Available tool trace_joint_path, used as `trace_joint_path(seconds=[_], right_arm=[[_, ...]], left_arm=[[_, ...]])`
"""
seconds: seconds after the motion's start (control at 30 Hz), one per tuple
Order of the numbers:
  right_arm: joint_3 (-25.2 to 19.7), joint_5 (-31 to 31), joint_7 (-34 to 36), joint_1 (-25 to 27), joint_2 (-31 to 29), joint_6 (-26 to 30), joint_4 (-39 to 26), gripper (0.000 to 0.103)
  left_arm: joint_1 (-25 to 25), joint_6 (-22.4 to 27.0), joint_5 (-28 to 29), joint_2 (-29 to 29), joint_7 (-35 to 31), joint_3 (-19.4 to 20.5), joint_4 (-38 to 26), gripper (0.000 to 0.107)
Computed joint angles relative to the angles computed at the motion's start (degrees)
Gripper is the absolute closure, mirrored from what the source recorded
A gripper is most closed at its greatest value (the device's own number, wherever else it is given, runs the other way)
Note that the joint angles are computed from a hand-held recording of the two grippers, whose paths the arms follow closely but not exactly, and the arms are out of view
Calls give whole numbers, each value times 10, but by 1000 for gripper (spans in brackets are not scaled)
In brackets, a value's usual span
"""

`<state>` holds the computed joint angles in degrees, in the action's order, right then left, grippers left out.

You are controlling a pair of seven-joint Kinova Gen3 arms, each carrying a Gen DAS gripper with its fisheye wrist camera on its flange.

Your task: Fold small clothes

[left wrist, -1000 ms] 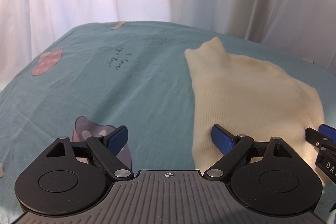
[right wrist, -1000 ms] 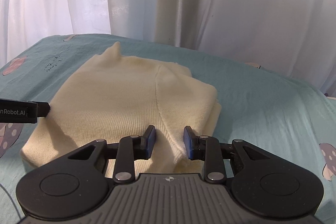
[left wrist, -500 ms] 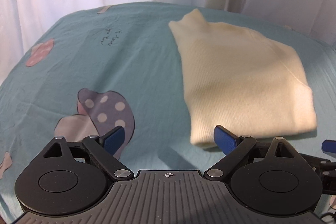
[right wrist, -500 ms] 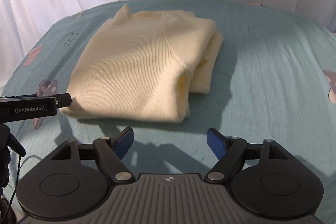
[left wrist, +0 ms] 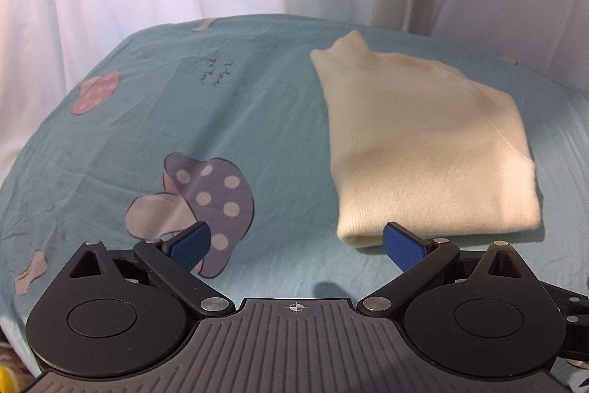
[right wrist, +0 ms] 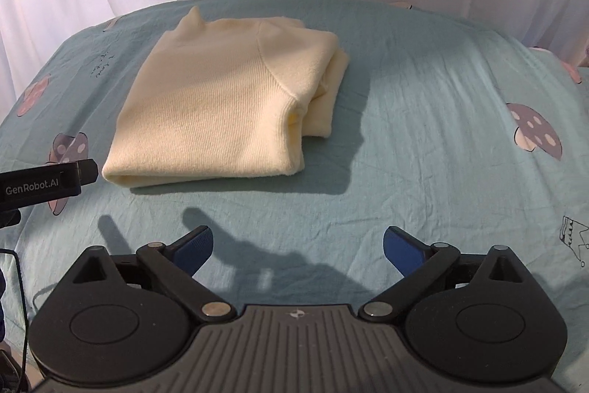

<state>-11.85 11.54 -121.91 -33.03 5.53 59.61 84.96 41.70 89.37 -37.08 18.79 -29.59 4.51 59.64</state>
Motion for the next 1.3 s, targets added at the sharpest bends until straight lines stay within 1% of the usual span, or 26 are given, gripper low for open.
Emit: trace_joint_path(seconds=[0.03,0.07,0.1,0.13,0.17,0.2,0.23,0.3,0.33,0.4,0.6,0.67,0.83,1.3], right_arm=[[6,-13,20,-2,2,5,-6,4],[18,-17,35,-15,8,16,-16,4],[36,-12,42,-39,16,34,-30,4],[52,3,41,-66,24,51,-42,4],[58,26,30,-85,35,69,-55,4],[57,41,21,-94,44,83,-67,4],[51,47,16,-93,49,90,-75,4],[15,50,3,-64,60,108,-96,4],[6,48,1,-57,63,112,-102,4],[10,47,0,-62,69,124,-119,4],[20,92,-20,-95,87,163,-153,4],[23,90,-20,-97,92,172,-164,4],[28,61,-14,-87,102,187,-188,4],[34,74,-24,-100,109,204,-197,4]], left_arm=[[0,3,-2,2,-11,1,-4,5],[6,8,-12,6,-20,1,-9,5],[12,15,-22,10,-26,0,-13,5],[18,23,-30,16,-33,-2,-21,5],[20,30,-32,21,-41,-3,-30,5],[19,36,-28,25,-49,-5,-39,5],[16,39,-20,28,-55,-6,-48,5],[11,41,-8,30,-64,-9,-58,5],[9,42,-2,31,-66,-11,-63,5],[6,44,10,32,-69,-13,-71,5],[1,60,31,42,-87,-19,-98,5],[1,64,34,44,-90,-22,-102,5],[-2,78,45,49,-98,-27,-116,5],[-6,82,57,46,-104,-27,-114,5]])
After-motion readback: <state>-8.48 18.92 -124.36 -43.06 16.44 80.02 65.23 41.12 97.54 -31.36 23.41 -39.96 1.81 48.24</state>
